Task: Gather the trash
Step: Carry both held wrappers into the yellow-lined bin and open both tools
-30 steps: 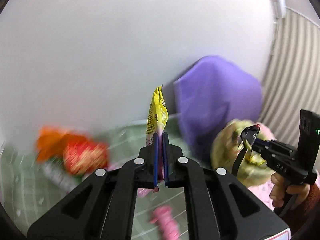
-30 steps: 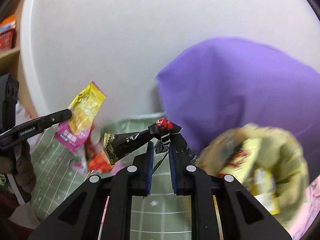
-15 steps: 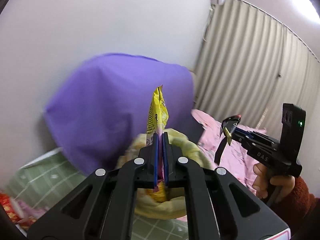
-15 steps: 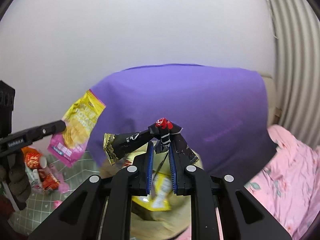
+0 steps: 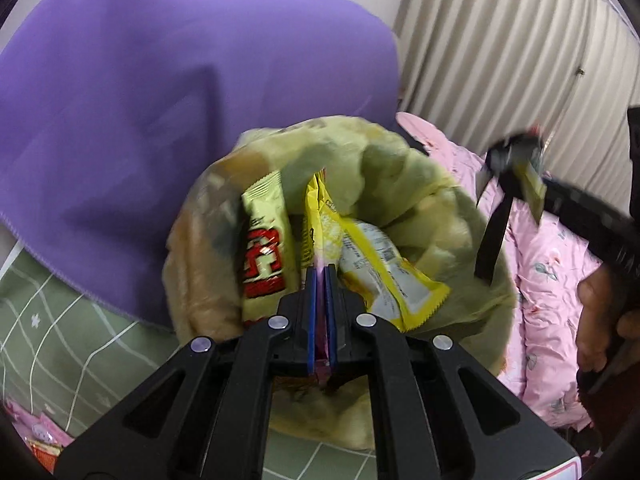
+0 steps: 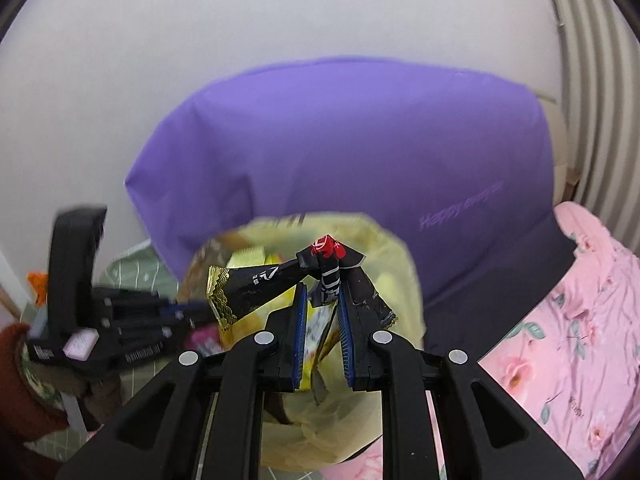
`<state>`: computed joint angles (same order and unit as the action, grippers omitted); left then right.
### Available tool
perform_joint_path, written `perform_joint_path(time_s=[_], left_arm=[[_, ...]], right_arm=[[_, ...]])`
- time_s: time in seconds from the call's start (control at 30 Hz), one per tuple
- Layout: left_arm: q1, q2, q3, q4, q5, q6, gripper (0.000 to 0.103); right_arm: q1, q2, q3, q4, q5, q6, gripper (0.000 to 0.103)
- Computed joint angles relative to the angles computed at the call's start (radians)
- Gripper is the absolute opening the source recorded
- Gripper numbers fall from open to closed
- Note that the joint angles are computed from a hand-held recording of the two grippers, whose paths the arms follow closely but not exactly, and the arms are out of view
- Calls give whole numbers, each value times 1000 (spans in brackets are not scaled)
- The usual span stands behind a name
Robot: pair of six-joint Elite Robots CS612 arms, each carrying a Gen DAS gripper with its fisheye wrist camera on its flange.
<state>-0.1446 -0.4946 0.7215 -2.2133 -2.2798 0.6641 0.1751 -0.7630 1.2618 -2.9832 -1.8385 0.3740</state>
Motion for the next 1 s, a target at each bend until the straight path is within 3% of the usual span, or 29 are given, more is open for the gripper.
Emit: perform_joint_path(time_s=[0.23, 0.5, 0.77, 0.9, 0.97, 1.0], left_arm=[[14, 4, -5, -16, 8, -34, 4], [18, -4, 3, -11, -10, -63, 4], [26, 21, -49, 75, -64, -73, 4], [32, 21, -55, 69, -90, -98, 10], [37, 15, -43, 40, -102, -116, 21], [39, 11, -35, 20, -107, -125, 25]], right_arm=[[2, 36, -31, 66, 53, -11, 16], [2, 32, -25, 72, 38, -18, 16], [1, 29, -26, 92, 43, -2, 16], [3, 29, -27, 98, 45, -5, 17], [5, 30, -31, 112, 41, -12, 18], [8, 31, -32, 112, 33, -16, 25]])
